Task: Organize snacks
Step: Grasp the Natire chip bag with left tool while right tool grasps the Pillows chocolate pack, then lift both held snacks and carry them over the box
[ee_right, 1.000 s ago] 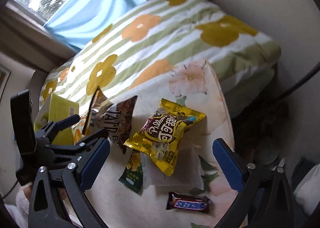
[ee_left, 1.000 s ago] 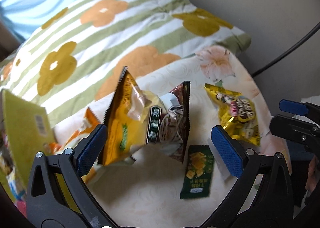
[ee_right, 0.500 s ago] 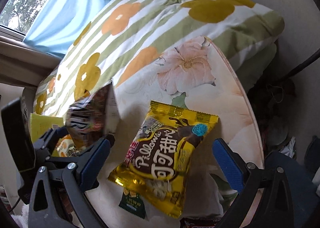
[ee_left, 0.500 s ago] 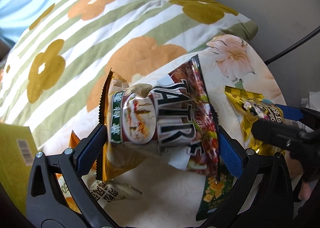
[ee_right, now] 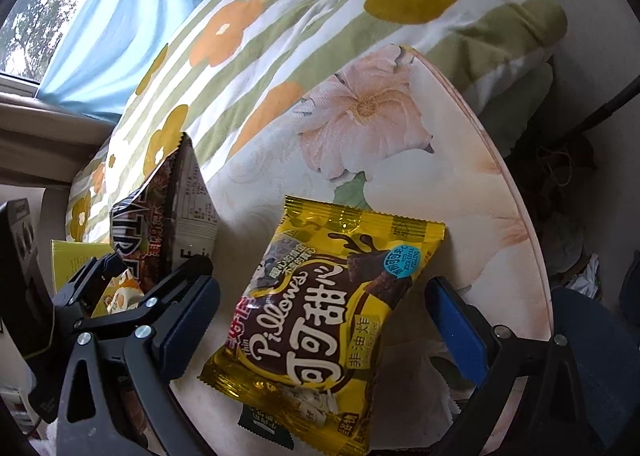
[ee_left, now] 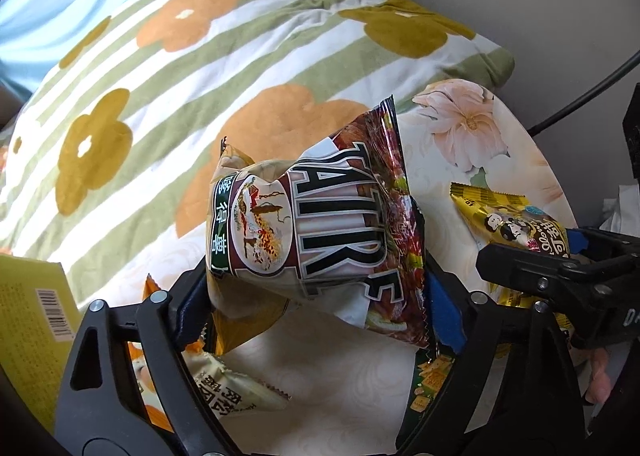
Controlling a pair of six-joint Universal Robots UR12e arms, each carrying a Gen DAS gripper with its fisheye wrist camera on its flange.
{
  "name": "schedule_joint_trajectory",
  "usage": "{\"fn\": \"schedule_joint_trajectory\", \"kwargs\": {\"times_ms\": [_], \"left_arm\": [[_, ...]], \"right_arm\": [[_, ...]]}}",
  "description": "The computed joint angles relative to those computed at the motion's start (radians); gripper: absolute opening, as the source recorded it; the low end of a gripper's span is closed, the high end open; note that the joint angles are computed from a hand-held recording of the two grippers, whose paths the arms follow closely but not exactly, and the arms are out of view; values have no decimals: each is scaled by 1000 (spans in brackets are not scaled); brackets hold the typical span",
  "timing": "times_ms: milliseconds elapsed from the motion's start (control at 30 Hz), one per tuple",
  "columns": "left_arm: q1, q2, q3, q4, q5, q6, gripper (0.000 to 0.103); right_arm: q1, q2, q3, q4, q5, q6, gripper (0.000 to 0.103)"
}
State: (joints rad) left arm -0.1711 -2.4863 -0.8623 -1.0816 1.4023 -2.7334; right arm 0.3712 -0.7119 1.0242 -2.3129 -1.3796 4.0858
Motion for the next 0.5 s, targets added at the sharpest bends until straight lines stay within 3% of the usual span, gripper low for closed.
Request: {"fn": "schedule_joint_trajectory", "kwargs": {"times_ms": [200,267,333,433,500], "left_arm": [[2,12,-16,17,3,-13,84],[3,19,-25,32,7,-15,84],[4,25,-34,45,8,-20,84],[4,33,-44,58,6,-23,84],[4,42,-55,69,6,-25,84]], "right_arm": [[-1,4,-8,9,2,0,97],[-1,6,-15,22,-5,-6,87],[-3,5,-14,19,-6,-7,69],[-6,4,-7,-1,21,-8,53],[-3,8,-17,14,19,-30,51]]}}
